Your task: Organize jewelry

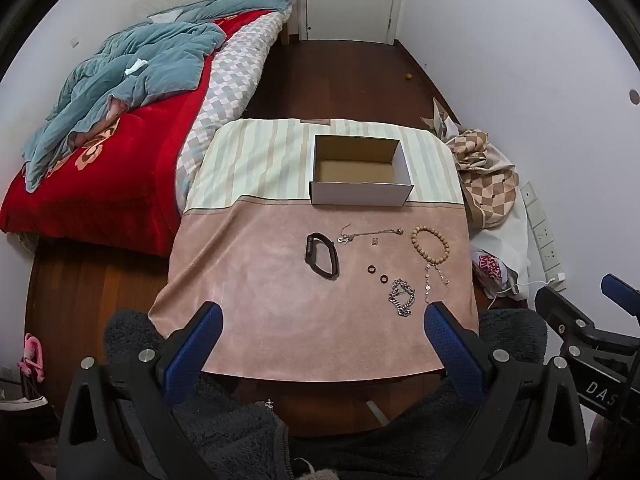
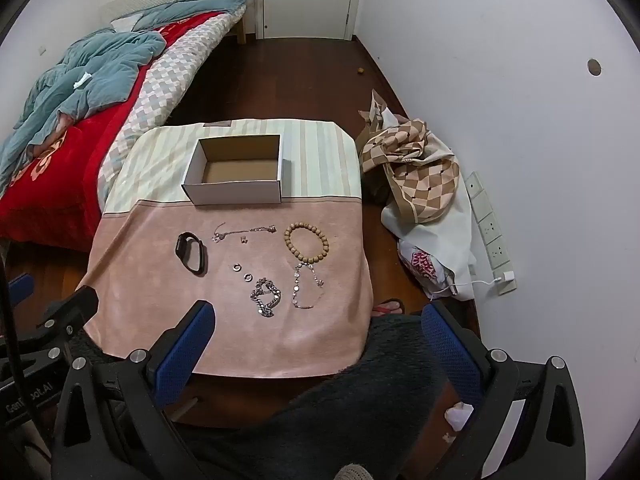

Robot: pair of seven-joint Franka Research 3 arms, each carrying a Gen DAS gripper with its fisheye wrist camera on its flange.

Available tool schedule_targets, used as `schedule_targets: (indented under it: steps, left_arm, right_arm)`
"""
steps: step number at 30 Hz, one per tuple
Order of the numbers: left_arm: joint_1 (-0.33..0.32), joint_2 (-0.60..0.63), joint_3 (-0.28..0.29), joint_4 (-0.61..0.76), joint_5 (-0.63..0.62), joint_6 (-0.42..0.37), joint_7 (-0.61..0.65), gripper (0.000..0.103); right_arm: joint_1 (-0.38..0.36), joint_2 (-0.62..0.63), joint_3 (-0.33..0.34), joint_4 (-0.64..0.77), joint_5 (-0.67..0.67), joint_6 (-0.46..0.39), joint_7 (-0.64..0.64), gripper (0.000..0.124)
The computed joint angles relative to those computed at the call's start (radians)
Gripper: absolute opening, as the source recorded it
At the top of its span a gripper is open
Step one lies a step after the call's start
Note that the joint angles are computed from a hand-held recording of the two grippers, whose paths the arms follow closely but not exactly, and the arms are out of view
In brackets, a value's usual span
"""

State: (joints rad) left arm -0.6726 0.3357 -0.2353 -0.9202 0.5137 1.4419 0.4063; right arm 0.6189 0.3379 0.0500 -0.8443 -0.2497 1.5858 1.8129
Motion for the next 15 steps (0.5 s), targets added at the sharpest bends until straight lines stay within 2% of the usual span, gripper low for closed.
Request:
schedule_targets:
  steps: [15]
  left_arm:
    - [0.008,0.000,0.000,0.005,-0.010,-0.002,0.007,0.103]
  right_arm:
    - [0.008,0.029,-0.009,0.055,-0.006,-0.028,-0.006,0.103]
